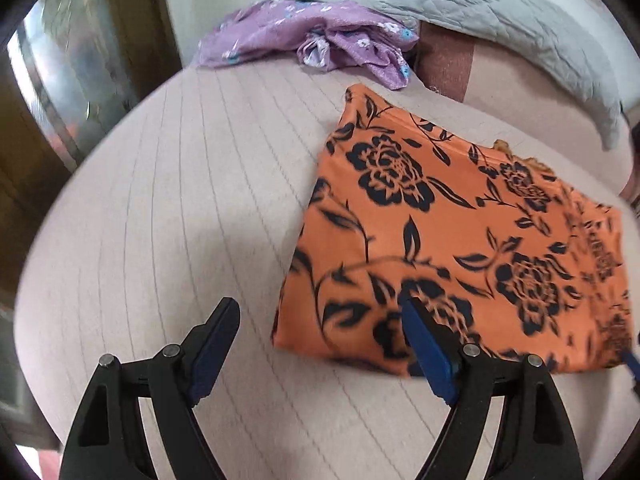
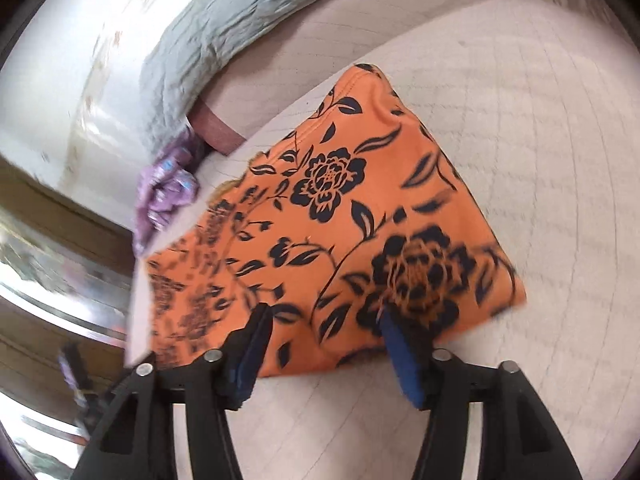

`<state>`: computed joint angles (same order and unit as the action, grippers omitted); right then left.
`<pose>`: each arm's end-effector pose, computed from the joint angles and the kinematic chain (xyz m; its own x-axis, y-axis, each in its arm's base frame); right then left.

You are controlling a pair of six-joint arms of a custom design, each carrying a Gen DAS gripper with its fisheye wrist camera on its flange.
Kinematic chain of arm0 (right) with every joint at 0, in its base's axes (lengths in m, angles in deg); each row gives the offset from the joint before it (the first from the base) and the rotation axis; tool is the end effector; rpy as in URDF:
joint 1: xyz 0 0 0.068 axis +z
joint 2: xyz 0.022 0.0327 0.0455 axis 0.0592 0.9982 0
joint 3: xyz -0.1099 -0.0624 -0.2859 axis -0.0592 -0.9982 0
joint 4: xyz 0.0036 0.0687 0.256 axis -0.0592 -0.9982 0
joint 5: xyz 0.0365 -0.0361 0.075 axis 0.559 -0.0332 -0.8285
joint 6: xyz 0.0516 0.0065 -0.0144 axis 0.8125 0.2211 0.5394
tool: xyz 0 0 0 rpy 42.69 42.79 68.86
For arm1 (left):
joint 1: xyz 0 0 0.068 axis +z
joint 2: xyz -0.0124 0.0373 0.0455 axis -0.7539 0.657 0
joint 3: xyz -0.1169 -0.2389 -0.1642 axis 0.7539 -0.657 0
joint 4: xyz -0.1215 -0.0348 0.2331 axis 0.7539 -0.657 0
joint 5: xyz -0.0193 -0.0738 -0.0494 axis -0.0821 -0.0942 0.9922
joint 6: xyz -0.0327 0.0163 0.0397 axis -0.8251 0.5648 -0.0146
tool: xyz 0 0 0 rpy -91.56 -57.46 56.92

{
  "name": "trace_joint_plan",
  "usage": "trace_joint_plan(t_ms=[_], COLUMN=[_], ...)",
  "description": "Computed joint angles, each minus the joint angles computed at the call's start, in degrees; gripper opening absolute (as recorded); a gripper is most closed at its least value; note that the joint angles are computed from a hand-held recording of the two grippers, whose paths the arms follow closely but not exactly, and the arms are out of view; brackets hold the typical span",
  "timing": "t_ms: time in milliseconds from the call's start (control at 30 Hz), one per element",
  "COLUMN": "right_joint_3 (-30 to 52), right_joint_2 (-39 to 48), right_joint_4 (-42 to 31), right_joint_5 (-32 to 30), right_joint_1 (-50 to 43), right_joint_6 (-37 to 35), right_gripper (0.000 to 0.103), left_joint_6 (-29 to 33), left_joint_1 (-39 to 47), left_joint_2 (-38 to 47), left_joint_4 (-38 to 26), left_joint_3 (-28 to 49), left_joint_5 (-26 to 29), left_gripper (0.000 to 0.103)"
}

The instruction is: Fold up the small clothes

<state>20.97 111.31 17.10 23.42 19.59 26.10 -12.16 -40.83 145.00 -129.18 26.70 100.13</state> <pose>0.1289 0.0324 0.2461 -0.3482 0.8834 -0.3136 0.5267 0.4611 0.7141 0.4423 0.0523 0.2844 -0.7594 0.3383 -0.5558 0.4037 0.9149 0.0053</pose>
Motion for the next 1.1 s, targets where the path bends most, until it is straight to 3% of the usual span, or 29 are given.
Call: trace_joint_plan(t_ms=[133,267,367,567,767,800,867,967,1100], right_joint_3=[-3.1,-5.0,-6.0,-9.1,-12.0,-12.6,-13.3,-14.5,-15.2], right_joint_2=[-6.2,-9.4,-9.8,-10.8,-10.8,-10.2,-9.1,-8.1,-6.4], right_joint_4=[-0.2,-3.0,-3.9,-1.8,3.8,5.4,7.9,11.7,15.2], right_joint_5=[4.4,12.5,14.7,10.1,8.0,7.2,6.4,4.7,2.7], right_joint_1=[7.5,19.1,21.0,14.1,7.8,6.0,3.1,-0.7,-4.6], right_joint_6=[9.7,19.9,23.4,22.0,18.1,17.1,14.9,12.8,11.0], right_gripper=[0.065,0.068,0.068,0.068,0.068,0.068,0.068,0.068,0.068], left_joint_6=[-0.4,0.3,-0.8,-6.8,-9.9,-10.9,-12.5,-14.4,-16.5], left_joint_1=[2.5,3.9,3.6,3.1,2.6,2.6,2.6,3.1,3.3], left_joint_2=[0.8,0.3,1.7,5.2,5.3,5.5,6.0,6.8,7.5], left_joint_4=[-7.9,-10.1,-10.9,-10.5,-4.1,-3.2,-1.9,-2.0,-2.0], left_joint_3=[1.3,-1.2,-1.1,3.1,1.4,1.3,1.4,2.6,3.5], left_joint_5=[4.9,7.0,7.5,11.5,13.8,14.4,14.9,16.1,17.4], left_gripper=[0.084,0.084,0.084,0.084,0.083,0.081,0.067,0.054,0.054])
